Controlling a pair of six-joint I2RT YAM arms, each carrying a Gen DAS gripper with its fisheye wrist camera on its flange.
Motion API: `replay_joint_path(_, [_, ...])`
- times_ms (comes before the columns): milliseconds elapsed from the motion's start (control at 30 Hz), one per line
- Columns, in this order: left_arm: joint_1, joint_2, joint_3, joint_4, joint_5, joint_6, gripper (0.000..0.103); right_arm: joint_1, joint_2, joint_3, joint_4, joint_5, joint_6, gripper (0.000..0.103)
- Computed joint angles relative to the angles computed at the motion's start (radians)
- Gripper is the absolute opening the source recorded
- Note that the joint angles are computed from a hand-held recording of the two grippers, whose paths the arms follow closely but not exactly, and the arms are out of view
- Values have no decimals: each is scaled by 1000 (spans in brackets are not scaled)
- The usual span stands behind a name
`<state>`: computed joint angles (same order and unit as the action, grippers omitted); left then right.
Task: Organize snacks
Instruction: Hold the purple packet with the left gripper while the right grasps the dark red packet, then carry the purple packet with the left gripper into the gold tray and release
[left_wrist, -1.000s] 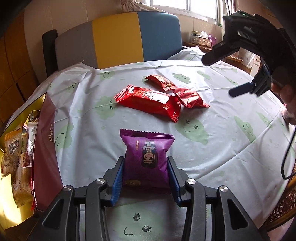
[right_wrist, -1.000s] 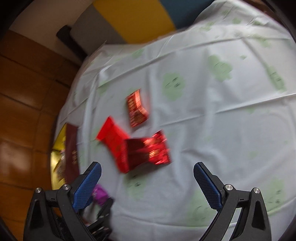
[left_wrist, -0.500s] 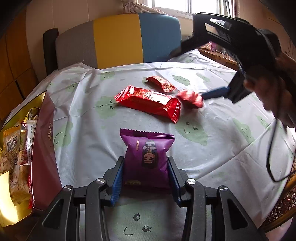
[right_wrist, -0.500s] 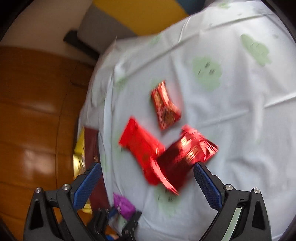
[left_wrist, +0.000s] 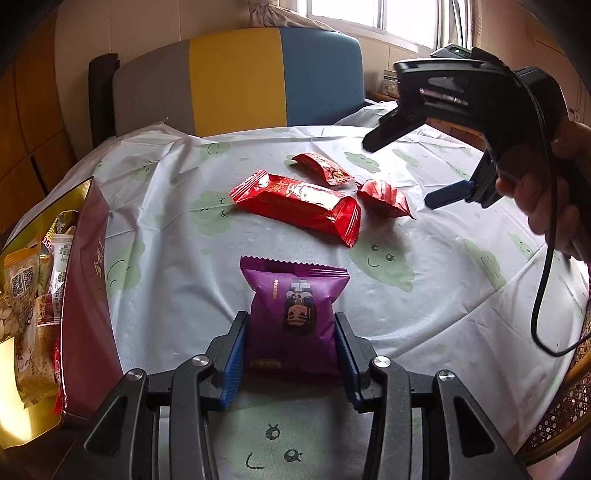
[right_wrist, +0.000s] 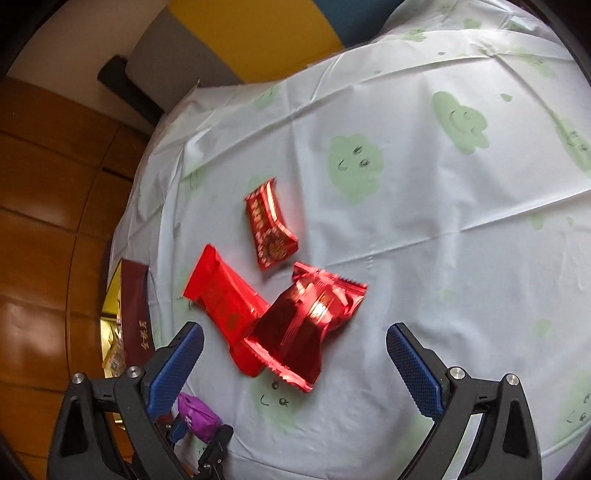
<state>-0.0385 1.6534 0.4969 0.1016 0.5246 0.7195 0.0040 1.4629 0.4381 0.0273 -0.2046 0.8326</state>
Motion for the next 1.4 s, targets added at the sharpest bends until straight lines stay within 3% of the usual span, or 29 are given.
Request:
replay_joint_path(200, [1, 4, 6, -9, 3, -2, 45, 20, 61, 25, 18, 56, -25, 82])
replay_joint_path(433, [-6, 2, 0, 4, -5, -9, 45, 4, 98, 58, 33, 112, -99, 79])
replay_joint_path(500, [-7, 3, -1, 7, -6, -9, 45, 52, 123, 123, -71, 216, -171, 47])
replay_joint_path(600, [-8, 5, 1, 4, -4, -9, 45, 107, 125, 180, -194, 304, -241, 45])
replay_joint_path(700, [-9, 5, 1, 6, -5, -10, 45, 150, 186, 235, -257, 310, -317, 46])
replay_joint_path(800, [-7, 4, 1, 4, -2, -10, 45, 193, 216, 255, -272, 377, -334, 46])
replay_joint_path(1133, [-11, 4, 3, 2, -8, -7, 45, 197, 218, 244, -258, 392, -346, 44])
replay_joint_path(1300, [-25, 1, 73, -126, -34, 5, 44, 231, 207, 226, -249, 432, -363, 43])
replay_joint_path(1400, [5, -18, 140, -286, 9, 23, 44, 253, 211, 220, -240, 451, -356, 43])
